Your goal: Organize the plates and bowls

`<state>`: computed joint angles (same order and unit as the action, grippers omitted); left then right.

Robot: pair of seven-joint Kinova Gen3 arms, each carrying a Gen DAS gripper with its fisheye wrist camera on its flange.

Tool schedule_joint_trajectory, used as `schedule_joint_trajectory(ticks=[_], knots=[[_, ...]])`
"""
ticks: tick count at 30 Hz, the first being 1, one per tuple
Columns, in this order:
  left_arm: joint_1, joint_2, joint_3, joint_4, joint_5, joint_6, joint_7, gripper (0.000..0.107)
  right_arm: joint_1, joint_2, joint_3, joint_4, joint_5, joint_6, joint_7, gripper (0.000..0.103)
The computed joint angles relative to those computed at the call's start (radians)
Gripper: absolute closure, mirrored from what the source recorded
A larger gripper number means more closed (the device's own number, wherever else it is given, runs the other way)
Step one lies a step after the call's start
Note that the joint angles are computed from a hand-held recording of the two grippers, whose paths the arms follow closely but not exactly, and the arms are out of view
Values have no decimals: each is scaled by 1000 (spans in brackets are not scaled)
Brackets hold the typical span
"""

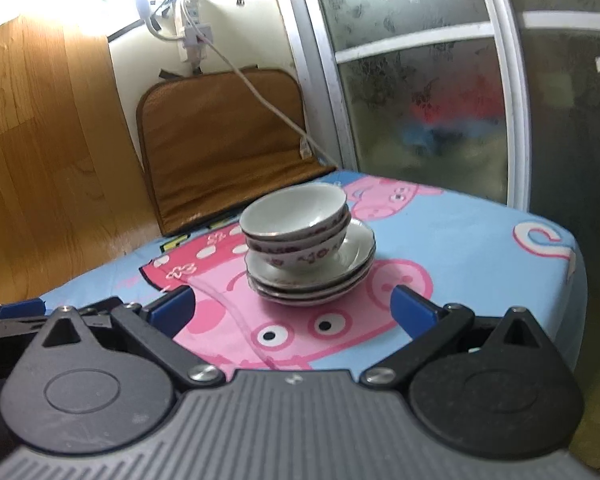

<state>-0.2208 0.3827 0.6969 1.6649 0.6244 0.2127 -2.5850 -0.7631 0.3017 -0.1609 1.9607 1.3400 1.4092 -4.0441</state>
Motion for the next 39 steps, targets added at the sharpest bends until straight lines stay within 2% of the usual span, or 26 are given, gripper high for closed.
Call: schedule_joint_trajectory(ticks=[5,8,11,26,35,39], knots=[[93,-5,-125,-39,-20,85,42,5,-49,45,14,15,20,92,-107,0],[163,-9,-215,-63,-41,128,84,5,-30,34,3,18,13,75,-106,0],[206,-5,-274,-85,-54,164,115,5,-16,22,-2,25,8,39,-105,0],[287,-3,-354,-105,-135,168,173,5,14,3,-3,34,1,-61,-88,0],[319,-4,-378,-112,-202,171,219,5,25,-6,-1,42,1,-90,-90,0],[311,-2,-368,-112,-208,173,221,5,29,-8,-1,44,1,-98,-89,0]])
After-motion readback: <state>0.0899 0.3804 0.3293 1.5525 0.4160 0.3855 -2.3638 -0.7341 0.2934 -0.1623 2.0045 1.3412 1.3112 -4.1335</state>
